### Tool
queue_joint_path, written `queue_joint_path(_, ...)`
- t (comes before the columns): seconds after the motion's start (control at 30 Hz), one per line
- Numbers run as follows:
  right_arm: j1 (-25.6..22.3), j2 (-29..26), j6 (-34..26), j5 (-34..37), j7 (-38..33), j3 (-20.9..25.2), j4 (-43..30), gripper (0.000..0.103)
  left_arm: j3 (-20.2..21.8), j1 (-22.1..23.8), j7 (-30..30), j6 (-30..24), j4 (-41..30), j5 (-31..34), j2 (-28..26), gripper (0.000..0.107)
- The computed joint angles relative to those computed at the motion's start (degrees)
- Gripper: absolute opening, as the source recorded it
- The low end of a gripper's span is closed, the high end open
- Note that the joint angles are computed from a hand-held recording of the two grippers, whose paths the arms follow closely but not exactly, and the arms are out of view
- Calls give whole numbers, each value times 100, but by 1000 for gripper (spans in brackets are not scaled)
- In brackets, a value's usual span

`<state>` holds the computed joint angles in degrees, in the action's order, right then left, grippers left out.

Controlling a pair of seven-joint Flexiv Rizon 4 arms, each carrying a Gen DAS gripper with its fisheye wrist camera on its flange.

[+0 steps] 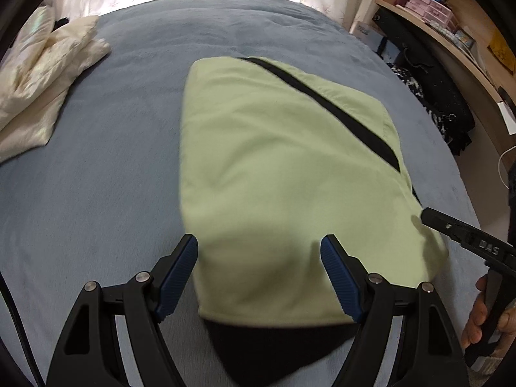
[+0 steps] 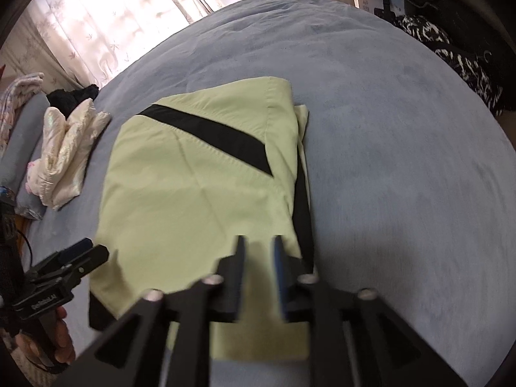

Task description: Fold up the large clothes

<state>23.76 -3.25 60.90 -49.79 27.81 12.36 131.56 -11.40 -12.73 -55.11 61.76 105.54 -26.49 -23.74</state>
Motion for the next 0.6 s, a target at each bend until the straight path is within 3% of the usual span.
queue_joint_path(0.2,219,192,-281,466,-62,263,-27,48,-36,220,287,-243,536,-555,456,77)
queue_joint_path(0.33,390,240,-611,901,-332,417,-108,55,51,270,368,-387,774,-914,660,84)
queue_joint_path(0.53,503,330,-652,1038,-302,484,-6,55,278,238,300,-624,810,-713,773,84)
queue_joint_path(0.6,510,343,-541,1073,-231,495,53,55,425,193,119,-722,707,-299,744,84)
